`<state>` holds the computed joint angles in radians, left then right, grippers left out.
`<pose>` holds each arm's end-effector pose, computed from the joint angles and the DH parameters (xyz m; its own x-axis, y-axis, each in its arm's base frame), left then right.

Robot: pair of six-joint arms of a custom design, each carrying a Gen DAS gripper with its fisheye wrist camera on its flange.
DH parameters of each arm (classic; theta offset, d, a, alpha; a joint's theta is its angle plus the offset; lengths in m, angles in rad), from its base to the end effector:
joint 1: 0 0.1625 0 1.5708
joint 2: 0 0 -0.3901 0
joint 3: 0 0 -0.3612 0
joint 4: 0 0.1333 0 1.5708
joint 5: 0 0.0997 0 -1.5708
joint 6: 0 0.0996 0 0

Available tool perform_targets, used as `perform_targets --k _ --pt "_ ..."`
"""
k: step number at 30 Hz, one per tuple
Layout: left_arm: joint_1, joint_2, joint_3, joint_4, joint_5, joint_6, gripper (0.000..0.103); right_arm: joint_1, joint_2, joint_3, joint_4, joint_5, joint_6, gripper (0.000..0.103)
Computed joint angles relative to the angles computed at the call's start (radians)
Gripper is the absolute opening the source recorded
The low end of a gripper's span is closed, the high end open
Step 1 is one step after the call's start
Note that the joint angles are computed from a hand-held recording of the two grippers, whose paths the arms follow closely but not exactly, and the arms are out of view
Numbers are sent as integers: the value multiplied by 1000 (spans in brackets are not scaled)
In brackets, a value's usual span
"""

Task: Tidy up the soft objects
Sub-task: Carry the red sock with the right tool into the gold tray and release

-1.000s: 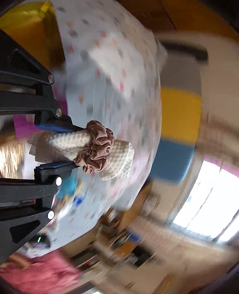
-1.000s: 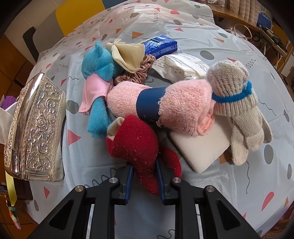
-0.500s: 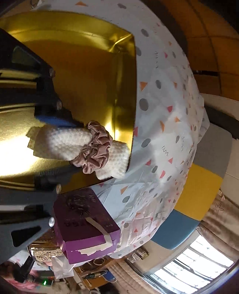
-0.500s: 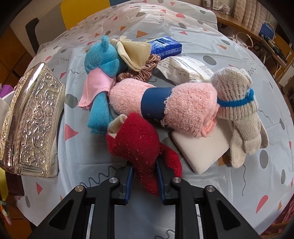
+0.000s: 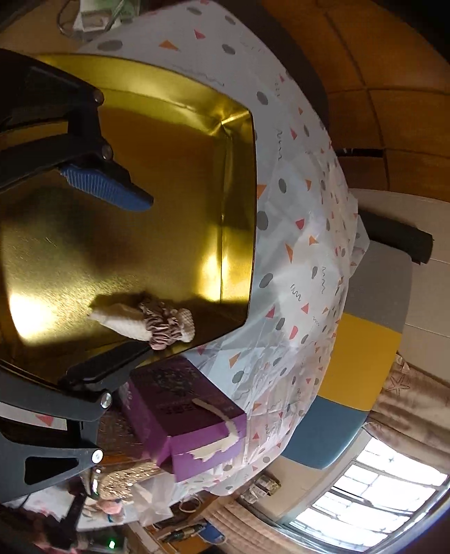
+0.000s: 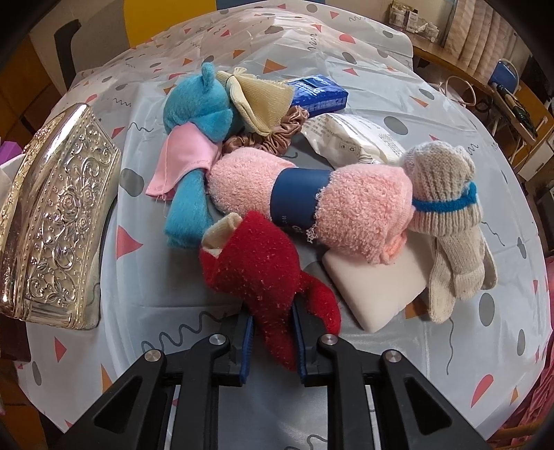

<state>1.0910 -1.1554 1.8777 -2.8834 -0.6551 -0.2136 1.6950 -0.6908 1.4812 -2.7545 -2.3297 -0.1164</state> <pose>-0.0633 -0.5815 0.2857 -0.8086 -0.2640 -0.5258 0.2170 0.6968 -0.6836 0.1478 -0.6614 0.1258 -0.7343 0.0642 0.6758 -0.2011 0.9303 -0.3068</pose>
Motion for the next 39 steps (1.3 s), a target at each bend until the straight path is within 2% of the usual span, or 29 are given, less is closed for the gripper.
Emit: perform_targets --k 4,9,13,17,23,27,32,36,39 --pt "-34 -14 52 -39 61 25 82 -2 -3 -1 -12 16 8 12" --pt "-65 -29 95 -89 101 68 84 -14 -21 0 -26 57 18 12" --pt "-86 -46 122 -122 118 83 88 -16 -45 26 -72 96 3 12" --pt "-97 -56 135 -130 127 91 88 -21 -41 10 -60 85 24 12" --pt "-101 -69 148 -130 124 95 88 -15 -79 37 -109 188 47 12" --pt "-107 -74 162 -143 136 98 90 19 -45 -52 -84 205 40 12" --pt "-106 -86 173 -132 136 81 90 94 59 -257 -25 219 -36 12" --pt "-103 -90 176 -127 139 71 91 156 141 -384 33 264 -104 12" --pt "-99 -90 178 -129 148 67 92 197 176 -417 56 320 -158 12"
